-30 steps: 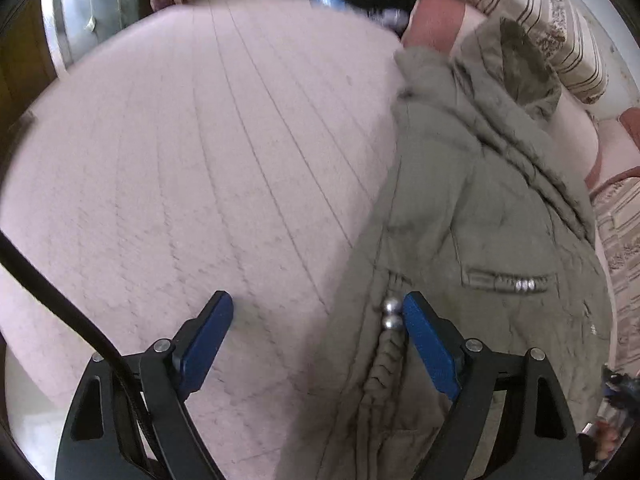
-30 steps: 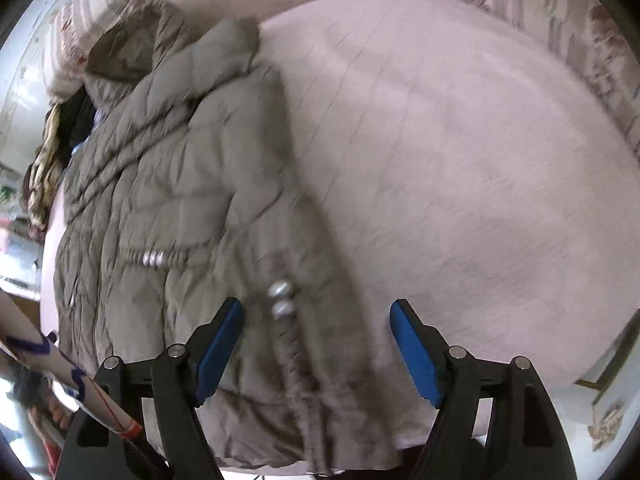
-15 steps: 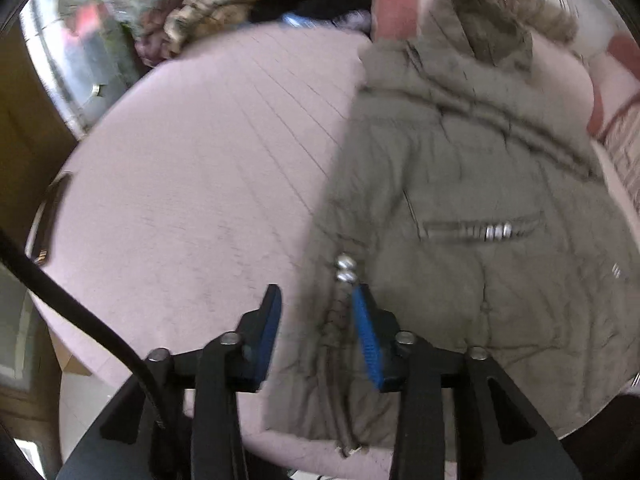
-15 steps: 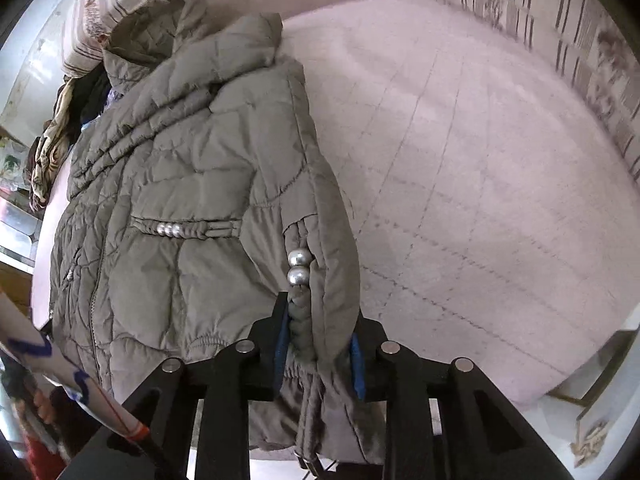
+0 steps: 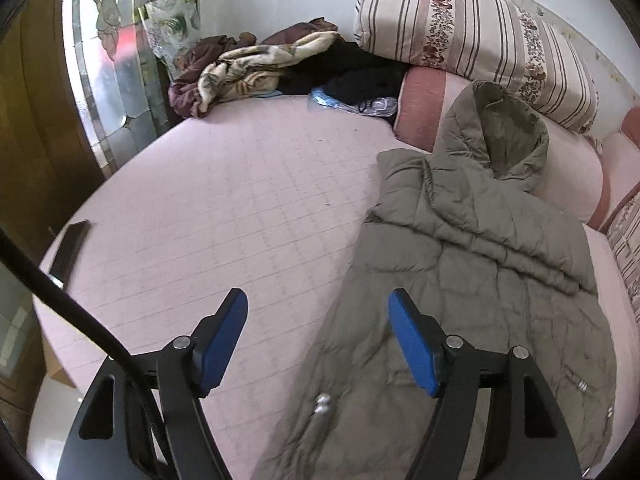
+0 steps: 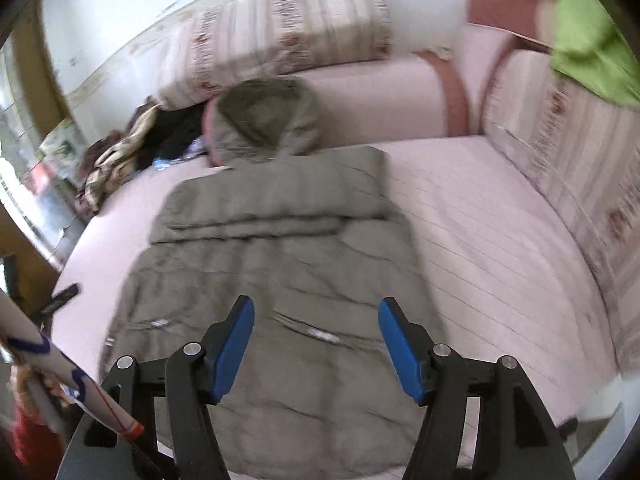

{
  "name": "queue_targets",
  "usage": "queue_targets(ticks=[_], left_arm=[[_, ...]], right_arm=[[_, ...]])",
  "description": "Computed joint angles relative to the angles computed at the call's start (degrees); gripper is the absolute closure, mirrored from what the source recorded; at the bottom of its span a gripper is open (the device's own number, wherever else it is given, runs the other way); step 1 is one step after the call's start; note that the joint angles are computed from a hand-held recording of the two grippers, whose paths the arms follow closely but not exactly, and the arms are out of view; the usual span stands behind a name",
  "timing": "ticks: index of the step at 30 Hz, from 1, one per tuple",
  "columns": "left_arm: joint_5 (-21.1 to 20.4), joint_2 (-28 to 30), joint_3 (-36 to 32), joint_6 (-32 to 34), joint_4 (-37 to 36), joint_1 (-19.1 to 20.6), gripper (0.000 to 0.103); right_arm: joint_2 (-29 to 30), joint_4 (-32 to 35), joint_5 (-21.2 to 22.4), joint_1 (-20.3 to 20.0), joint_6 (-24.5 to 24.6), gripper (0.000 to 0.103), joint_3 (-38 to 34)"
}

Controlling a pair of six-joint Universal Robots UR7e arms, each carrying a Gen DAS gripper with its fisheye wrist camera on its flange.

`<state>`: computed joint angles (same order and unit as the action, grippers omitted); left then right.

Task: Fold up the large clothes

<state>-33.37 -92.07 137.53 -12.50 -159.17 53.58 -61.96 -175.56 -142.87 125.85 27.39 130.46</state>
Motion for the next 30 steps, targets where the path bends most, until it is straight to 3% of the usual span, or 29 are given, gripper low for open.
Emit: queue_targets(ticks=[7,14,18,22,26,30], left_arm=[[-6.23,10.45,-6.11,6.43,-10.49,6.02,0.031],[-8.47,17.57,-11.86,10.79,-15.03,11.87,0.031],[-8.77,18.8,-13.57,12.52,-15.31,13.89,0.031],[-6.04,20.95,-14.24,16.93,-22.11,14.43,0.031],[-8.7,20.99,-15.81,16.4,-19.82,16.0,0.031],[-10.15,21.19,-16.53,16.13,-18.35,16.64,0.031]], right_arm=[[13.15,-2.63,1.68,-3.99,-9.9,0.034,-18.02],[27.41,2.19,1.42,-9.17,-19.94,0.034,-42.33],[33.7,6.62,5.17,-12.46,-19.77,0.034,-56.42],[38.96,9.89,10.25,-15.31,-16.93,0.029,-69.0],[45.25,12.99,14.03,-17.38,-14.44,0.022,-82.31],[51.84,18.08,14.73,-18.79,-11.85,0.019,-95.2]])
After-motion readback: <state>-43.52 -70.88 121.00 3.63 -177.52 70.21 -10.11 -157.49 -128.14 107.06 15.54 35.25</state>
